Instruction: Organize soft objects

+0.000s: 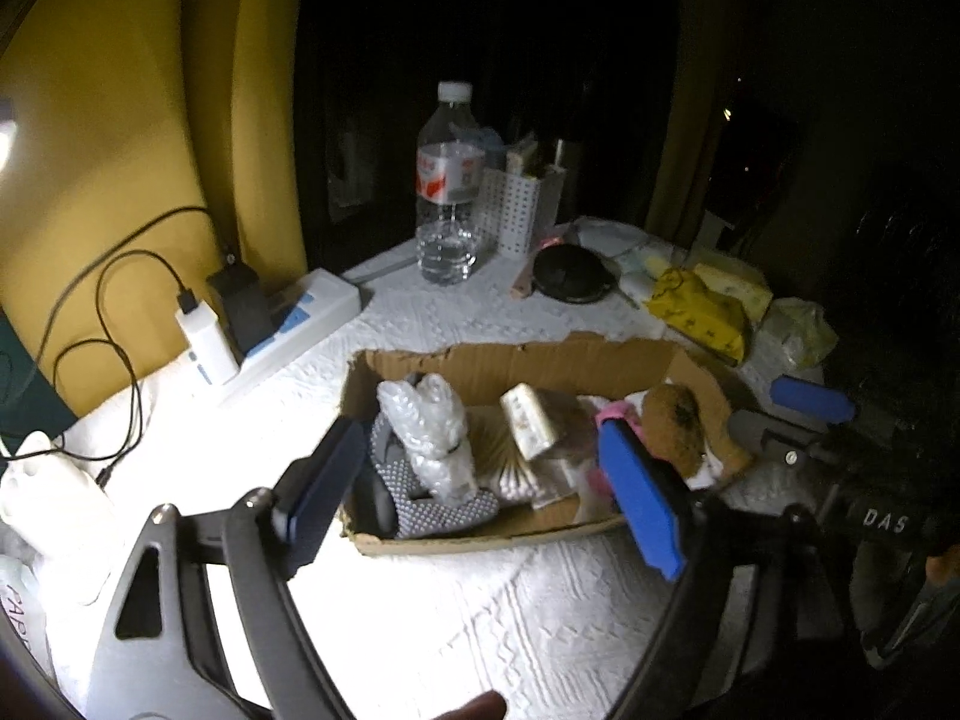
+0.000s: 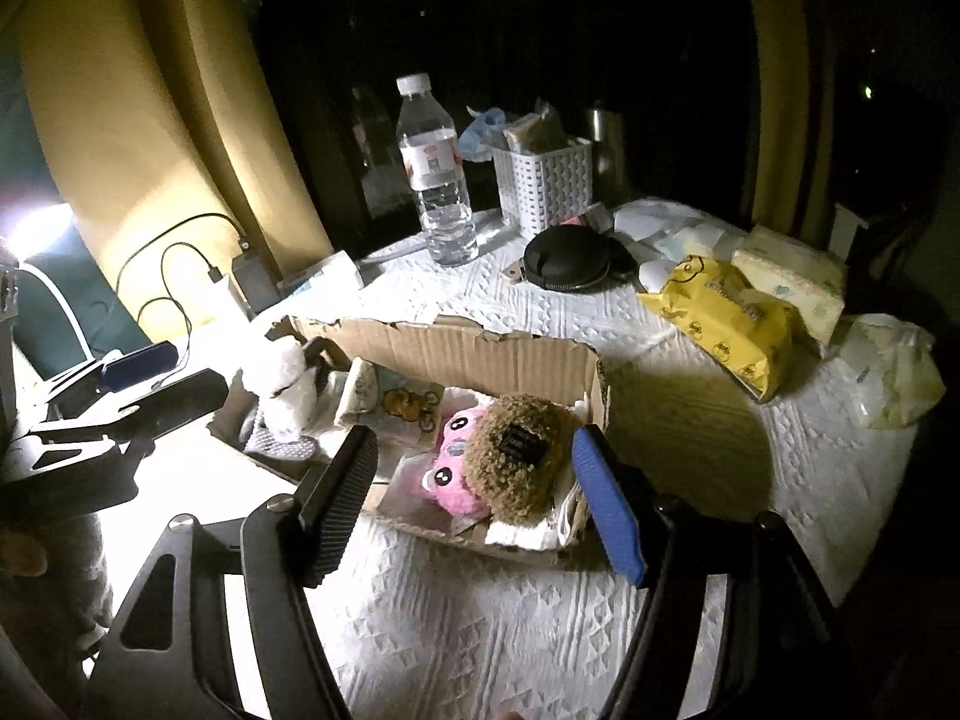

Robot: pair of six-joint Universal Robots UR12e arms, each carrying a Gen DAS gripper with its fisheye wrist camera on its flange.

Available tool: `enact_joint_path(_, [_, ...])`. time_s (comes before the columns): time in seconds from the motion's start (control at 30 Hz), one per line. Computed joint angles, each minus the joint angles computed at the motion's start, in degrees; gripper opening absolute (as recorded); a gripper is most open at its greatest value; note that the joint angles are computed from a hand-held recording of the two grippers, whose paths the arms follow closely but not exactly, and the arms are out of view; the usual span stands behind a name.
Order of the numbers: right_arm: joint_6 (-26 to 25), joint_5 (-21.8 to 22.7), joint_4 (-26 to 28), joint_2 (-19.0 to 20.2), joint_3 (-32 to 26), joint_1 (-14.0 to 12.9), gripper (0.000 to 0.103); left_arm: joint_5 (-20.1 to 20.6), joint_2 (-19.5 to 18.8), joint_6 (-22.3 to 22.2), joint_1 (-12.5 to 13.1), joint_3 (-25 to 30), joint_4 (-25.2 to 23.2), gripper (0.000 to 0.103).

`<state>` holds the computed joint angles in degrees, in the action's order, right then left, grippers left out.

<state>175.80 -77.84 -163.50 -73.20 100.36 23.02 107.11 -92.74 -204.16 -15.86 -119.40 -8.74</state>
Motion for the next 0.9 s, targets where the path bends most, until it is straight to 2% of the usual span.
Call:
enact_joint_path(0.4, [-0.2,-1.9,-2.1,-3.5,2.6,1.3,0.071,3.4,3.7,0.1,-2.2,-1.2,1.1,0.083])
enact_joint_path(0.9, [1.3,-7.6,-4.3,-8.8,5.8,3.7,0.071,6.3,7.5,2.8,-5.9,-1.7,0.8,0.084])
